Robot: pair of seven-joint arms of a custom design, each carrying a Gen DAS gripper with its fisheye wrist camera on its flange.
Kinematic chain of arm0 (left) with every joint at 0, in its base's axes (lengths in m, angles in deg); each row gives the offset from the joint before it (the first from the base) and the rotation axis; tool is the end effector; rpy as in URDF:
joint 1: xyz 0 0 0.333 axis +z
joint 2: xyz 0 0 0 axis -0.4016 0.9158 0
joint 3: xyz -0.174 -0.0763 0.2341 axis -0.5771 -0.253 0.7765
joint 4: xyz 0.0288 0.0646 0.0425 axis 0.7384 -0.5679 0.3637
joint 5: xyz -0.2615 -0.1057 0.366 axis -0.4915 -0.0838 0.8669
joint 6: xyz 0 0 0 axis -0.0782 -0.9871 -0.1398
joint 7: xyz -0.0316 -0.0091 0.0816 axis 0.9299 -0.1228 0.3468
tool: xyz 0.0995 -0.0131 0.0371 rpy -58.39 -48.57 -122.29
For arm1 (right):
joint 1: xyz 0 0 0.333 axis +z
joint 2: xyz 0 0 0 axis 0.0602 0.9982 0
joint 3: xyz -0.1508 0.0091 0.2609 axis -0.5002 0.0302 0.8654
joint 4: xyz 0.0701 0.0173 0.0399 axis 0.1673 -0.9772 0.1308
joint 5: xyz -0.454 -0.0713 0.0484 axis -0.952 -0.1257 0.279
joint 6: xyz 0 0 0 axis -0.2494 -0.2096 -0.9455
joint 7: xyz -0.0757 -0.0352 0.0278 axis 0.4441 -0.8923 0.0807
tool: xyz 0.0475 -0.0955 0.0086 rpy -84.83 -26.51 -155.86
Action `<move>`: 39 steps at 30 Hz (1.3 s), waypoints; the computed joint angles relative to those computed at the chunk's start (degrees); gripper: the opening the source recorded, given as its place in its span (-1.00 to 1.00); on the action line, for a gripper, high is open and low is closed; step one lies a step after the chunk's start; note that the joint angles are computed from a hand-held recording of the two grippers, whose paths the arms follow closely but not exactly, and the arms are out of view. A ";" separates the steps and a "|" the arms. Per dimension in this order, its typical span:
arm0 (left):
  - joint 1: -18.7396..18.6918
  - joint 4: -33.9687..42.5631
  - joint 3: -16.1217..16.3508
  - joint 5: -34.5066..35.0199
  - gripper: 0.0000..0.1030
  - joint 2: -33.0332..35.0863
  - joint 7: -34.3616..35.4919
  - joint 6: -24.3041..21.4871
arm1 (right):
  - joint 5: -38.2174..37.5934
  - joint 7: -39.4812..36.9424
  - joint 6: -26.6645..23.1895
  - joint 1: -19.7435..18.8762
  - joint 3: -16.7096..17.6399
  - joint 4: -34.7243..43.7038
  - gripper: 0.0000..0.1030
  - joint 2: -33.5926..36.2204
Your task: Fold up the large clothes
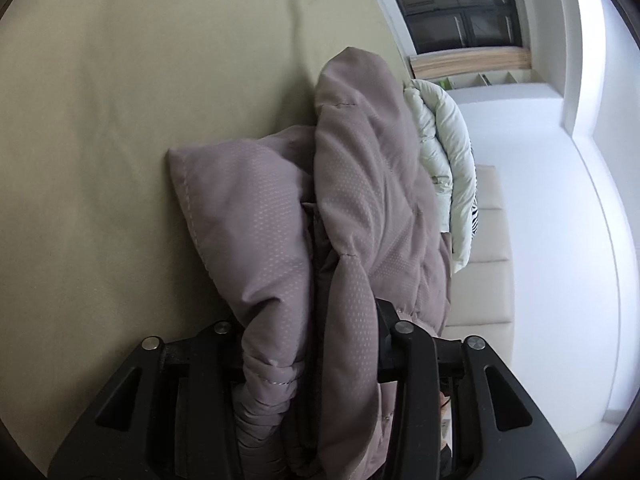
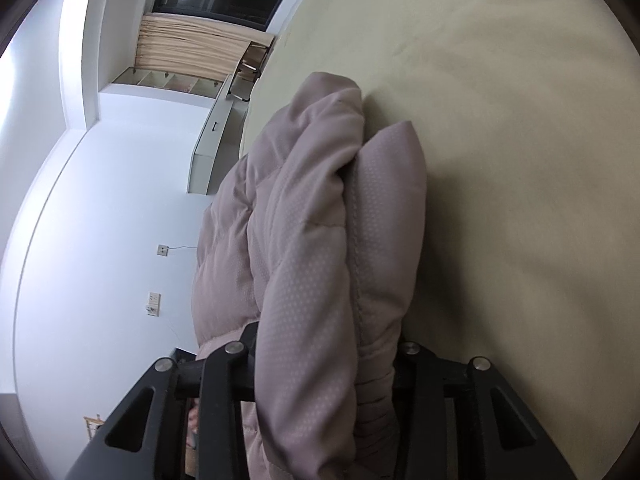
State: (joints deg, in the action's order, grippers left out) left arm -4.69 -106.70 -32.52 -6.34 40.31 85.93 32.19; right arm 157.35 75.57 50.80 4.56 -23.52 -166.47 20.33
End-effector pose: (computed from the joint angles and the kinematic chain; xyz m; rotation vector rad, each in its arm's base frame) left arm 0.5979 0.1751 0.3959 2.0719 -1.1413 1.2486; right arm 0.5997 -0.0420 0.4848 -1.1708 1.7211 0.4583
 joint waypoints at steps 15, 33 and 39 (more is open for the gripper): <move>-0.22 -10.46 2.38 16.37 -0.05 -19.95 0.75 12.73 | -25.30 13.44 10.28 -3.69 2.63 -8.02 0.28 -17.75; -12.81 -2.62 -10.83 45.72 0.06 -14.57 -14.57 29.16 | -32.87 19.55 16.72 10.89 6.36 12.60 0.32 4.44; -16.14 -1.70 -6.49 44.10 0.09 -8.85 -13.16 33.56 | -24.06 18.34 21.93 8.07 5.62 9.67 -0.16 5.76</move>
